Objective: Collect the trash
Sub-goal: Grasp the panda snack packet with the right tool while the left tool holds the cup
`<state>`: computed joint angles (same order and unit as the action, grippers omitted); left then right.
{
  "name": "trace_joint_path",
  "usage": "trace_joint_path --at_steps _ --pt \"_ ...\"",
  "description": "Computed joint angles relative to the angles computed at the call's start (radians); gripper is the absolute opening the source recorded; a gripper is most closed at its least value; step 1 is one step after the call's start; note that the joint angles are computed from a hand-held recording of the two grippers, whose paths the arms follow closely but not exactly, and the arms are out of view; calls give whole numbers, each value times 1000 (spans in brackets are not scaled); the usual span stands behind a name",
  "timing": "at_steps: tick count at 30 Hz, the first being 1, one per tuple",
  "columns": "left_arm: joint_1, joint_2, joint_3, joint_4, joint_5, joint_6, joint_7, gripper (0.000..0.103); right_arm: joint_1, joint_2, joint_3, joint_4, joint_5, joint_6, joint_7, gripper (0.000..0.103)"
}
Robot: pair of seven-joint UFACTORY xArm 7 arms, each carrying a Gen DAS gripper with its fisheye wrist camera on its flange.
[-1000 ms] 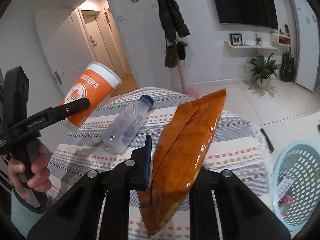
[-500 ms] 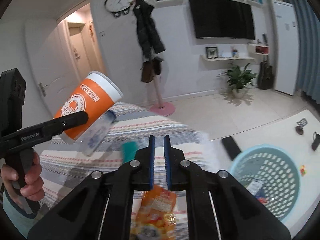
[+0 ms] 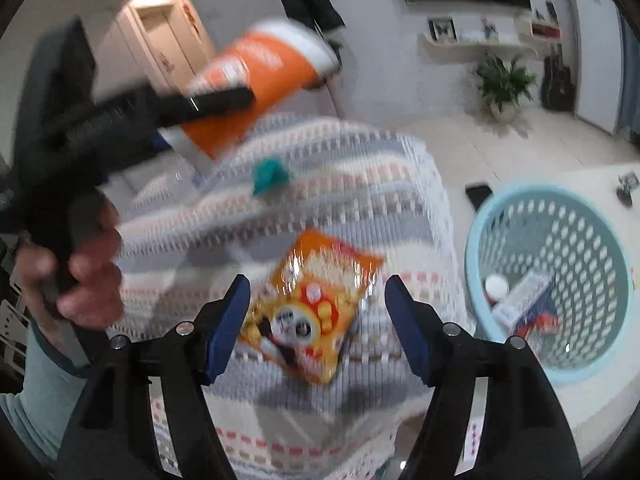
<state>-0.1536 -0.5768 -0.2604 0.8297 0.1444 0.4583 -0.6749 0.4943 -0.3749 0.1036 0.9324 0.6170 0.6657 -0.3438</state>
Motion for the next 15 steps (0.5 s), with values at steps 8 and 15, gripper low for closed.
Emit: trace_joint_path --at_steps 8,15 --pt "1 -90 9 -65 -11 14 -7 62 2 52 95 -8 -125 -2 132 69" --pt "17 -177 23 -122 -34 31 -15 62 11 162 149 100 -293 -7 303 88"
